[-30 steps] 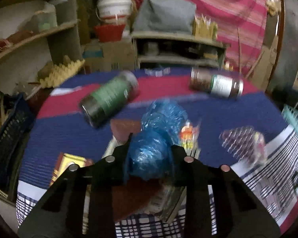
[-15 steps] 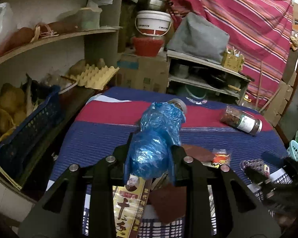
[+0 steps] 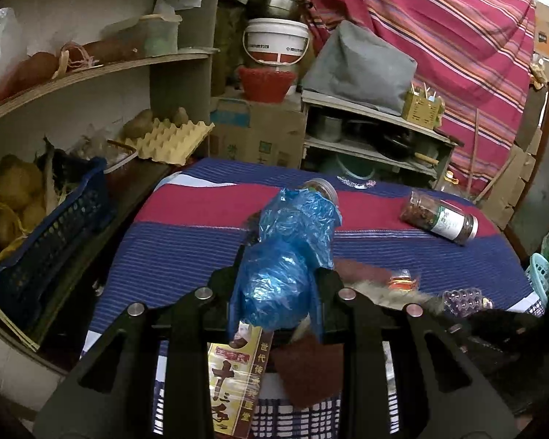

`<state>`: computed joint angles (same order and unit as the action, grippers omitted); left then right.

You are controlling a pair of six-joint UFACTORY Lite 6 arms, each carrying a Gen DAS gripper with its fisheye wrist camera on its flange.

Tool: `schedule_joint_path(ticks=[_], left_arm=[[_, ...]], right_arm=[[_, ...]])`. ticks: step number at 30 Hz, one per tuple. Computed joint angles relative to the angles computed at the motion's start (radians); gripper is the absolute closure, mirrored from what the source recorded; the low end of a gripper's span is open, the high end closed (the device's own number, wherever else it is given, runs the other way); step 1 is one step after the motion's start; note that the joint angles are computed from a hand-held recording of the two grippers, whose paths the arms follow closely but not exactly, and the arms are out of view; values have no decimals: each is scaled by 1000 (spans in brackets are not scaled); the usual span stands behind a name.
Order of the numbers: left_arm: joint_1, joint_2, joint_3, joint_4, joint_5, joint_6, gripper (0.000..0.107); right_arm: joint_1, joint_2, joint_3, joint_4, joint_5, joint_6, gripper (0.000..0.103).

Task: Collect trash
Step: 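Grasp the folded newspaper with the right tool while the left tool holds the blue bag, then carry blue bag and newspaper to the blue basket and release both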

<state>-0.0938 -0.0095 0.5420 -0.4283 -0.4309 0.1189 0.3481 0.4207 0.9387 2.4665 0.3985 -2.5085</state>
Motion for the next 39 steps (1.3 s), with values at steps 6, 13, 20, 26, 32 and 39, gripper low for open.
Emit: schedule_joint_path(ticks=[6,13,20,26,32,39], left_arm=[[1,11,0,39,-18,-25,79],[-8,2,-6,3,-22,14,79],[-41,-11,-12,-45,-36,55,79],[-153,-46,-2,-110,-36,68,79],[-434,149,265,-440,-50,309,79],[-703,630,930,-812,12,680,79]], right_arm=[[-124,-158,-102,-24,35,15,102],[-337,-274,-158,-245,86,171,102],[-585,-319,-156,-373,181,277,102],[-799,-344,-131,-424,243,336,102],[-1017,-335,-83,-357,207,216,102],[-1268,-140,129,-441,208,279,102]])
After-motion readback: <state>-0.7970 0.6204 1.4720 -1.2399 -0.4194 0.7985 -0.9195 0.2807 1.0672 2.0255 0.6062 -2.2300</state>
